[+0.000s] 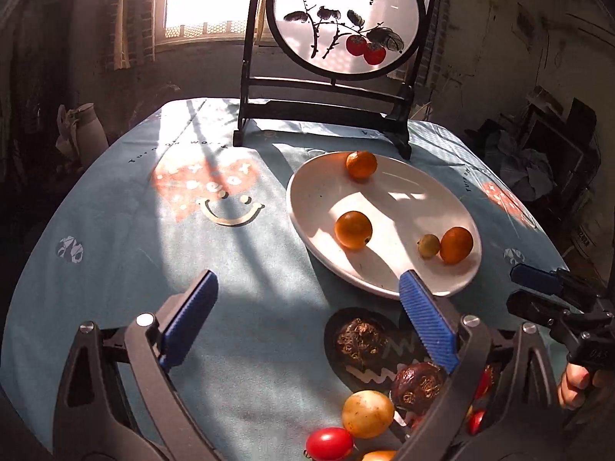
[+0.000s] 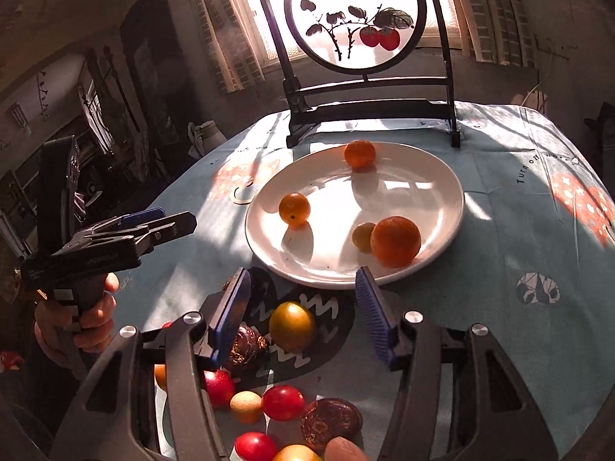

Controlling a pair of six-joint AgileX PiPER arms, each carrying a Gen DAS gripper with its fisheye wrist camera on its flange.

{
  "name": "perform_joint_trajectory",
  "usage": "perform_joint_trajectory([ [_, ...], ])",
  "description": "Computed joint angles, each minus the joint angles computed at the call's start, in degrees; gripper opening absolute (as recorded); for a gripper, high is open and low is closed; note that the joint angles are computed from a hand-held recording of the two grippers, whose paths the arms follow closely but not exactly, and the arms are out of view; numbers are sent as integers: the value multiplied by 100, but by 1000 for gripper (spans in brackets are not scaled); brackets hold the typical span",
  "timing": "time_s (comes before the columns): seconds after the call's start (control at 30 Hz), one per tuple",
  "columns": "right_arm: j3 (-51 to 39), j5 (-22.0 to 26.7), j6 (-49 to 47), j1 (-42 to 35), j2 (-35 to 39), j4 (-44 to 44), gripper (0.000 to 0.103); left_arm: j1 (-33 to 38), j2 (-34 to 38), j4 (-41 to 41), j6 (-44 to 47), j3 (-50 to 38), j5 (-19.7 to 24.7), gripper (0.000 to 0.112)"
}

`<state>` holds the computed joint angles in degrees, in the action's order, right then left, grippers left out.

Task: Organize fruits
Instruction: 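Lower both held oranges into the white plate and open both grippers, then grasp a large orange with the right gripper while the left gripper grasps an orange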

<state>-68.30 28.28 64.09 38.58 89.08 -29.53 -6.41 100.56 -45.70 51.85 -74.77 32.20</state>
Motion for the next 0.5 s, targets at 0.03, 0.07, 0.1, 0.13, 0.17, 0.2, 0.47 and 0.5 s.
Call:
perform_joint_trajectory([
  [0.03,109,86,199,132,-75,-157,58,61,-84,-80,198,164,39,97],
  [0.07,220,179,338,245,-147,-229,58,116,-167,-84,289,303,84,97],
  [0.1,350,235,480,351,-228,-289,57,199,-245,-178,446,428,175,97],
  [0.13,507,283,685,468,-322,-397,57,301,-317,-352,686,548,299,97],
  [0.17,661,347,895,587,-414,-501,57,380,-393,-443,843,655,402,97],
  [0.2,814,386,1068,698,-512,-564,57,453,-480,-542,1014,778,483,97],
  [0.47,1572,488,2426,1623,-982,-913,57,800,-1033,-1238,2470,1715,562,97],
  [0.5,1562,458,2400,1615,-952,-840,57,844,-1068,-1330,2591,1753,636,97],
])
